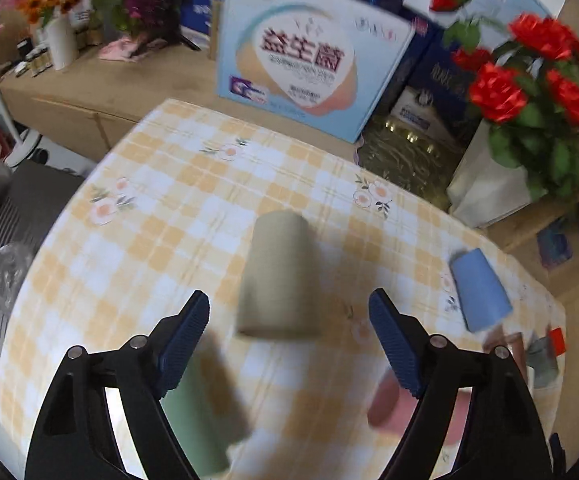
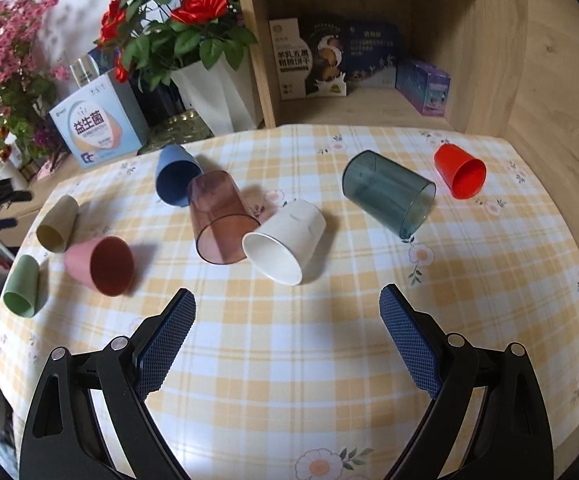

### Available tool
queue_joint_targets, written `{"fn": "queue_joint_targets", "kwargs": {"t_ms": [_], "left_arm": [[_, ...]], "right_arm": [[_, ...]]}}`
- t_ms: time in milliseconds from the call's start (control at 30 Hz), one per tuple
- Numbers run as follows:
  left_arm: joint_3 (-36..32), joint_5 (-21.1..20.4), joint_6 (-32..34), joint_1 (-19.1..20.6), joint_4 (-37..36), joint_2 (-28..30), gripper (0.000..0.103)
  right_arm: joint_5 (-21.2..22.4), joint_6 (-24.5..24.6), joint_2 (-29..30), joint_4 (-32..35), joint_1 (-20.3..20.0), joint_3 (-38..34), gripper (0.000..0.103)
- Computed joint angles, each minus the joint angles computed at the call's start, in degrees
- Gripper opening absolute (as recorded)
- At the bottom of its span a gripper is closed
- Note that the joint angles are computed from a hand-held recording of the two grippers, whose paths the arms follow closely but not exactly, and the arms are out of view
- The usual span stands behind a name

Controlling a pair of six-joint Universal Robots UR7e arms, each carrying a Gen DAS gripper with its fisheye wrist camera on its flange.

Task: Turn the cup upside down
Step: 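Move the left tool down toward the beige cup lying on its side, then close the left gripper around the beige cup's body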

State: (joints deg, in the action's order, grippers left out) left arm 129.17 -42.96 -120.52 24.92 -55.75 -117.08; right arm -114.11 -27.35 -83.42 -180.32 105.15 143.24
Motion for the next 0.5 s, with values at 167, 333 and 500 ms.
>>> {"fn": "queue_joint_targets", "kwargs": {"t_ms": [167, 333, 500], "left_arm": [[0.88, 2.12, 14.29, 12.77, -13.37, 2.20, 0.080], [0.05, 1.08, 20.69, 20.62, -18.70, 4.51, 0.077], [-0.63, 0.46, 25.03, 24.32, -21.69, 6.97, 0.077]], "right_arm": [[-0.25, -1.23, 1.24, 1.91, -0.91, -1.32, 0.090], [-0.10, -1.37, 2.10, 2.81, -1.90, -2.20, 0.090], [0.43, -0.79, 2.31, 3.53, -2.58, -2.25, 0.090]]}}
